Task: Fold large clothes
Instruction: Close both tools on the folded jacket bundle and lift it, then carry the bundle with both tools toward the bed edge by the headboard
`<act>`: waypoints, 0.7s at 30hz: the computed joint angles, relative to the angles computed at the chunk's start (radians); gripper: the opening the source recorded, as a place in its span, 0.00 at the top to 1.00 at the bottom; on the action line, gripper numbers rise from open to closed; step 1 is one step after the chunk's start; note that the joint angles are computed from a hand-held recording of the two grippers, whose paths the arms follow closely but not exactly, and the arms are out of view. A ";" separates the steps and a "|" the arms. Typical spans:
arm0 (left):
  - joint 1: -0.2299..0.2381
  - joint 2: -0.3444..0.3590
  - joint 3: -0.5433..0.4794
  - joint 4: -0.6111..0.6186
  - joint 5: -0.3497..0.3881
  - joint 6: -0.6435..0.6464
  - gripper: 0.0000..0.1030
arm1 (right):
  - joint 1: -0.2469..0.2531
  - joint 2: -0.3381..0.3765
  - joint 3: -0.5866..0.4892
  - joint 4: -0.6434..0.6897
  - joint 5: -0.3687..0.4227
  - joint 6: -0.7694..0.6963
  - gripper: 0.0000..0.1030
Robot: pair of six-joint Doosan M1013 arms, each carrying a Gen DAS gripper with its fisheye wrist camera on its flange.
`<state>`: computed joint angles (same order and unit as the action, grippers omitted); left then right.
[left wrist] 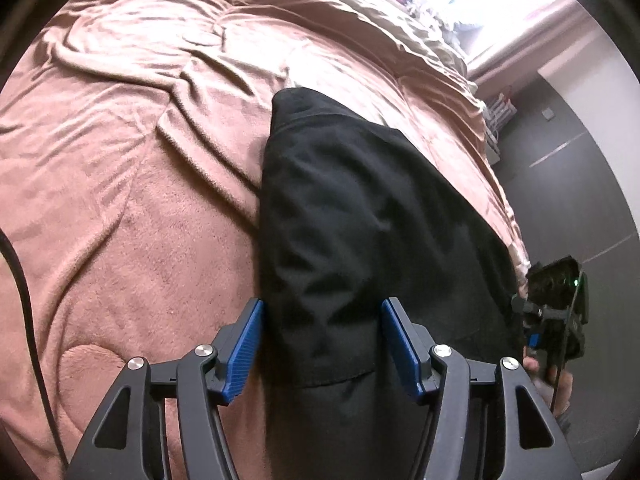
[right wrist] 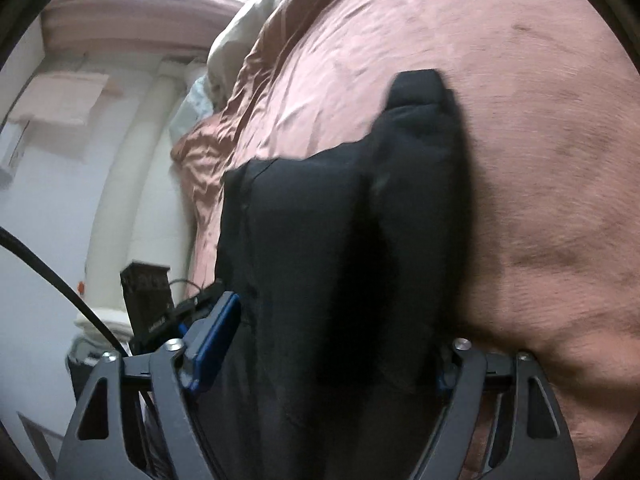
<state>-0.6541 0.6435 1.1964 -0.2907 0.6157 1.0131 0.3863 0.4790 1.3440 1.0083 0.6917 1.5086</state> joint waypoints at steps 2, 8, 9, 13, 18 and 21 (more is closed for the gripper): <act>-0.004 -0.003 0.002 0.021 -0.008 -0.014 0.47 | 0.008 0.008 -0.024 -0.089 0.016 0.061 0.58; -0.018 -0.018 0.002 0.070 -0.017 -0.037 0.74 | 0.023 -0.021 -0.023 -0.143 -0.033 0.095 0.82; -0.022 -0.023 0.002 0.083 -0.019 -0.041 0.76 | 0.031 -0.028 -0.028 -0.176 -0.039 0.116 0.83; -0.032 -0.063 0.039 0.119 -0.071 -0.085 0.81 | 0.064 -0.052 -0.034 -0.258 -0.071 0.167 0.84; -0.052 -0.129 0.098 0.207 -0.133 -0.175 0.84 | 0.111 -0.087 -0.020 -0.342 -0.131 0.218 0.84; -0.067 -0.172 0.133 0.272 -0.163 -0.239 0.85 | 0.135 -0.109 -0.003 -0.373 -0.169 0.225 0.84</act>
<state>-0.7209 0.4718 1.3293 -0.0188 0.4525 0.7746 0.5217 0.3696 1.3408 0.6356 0.5229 1.7340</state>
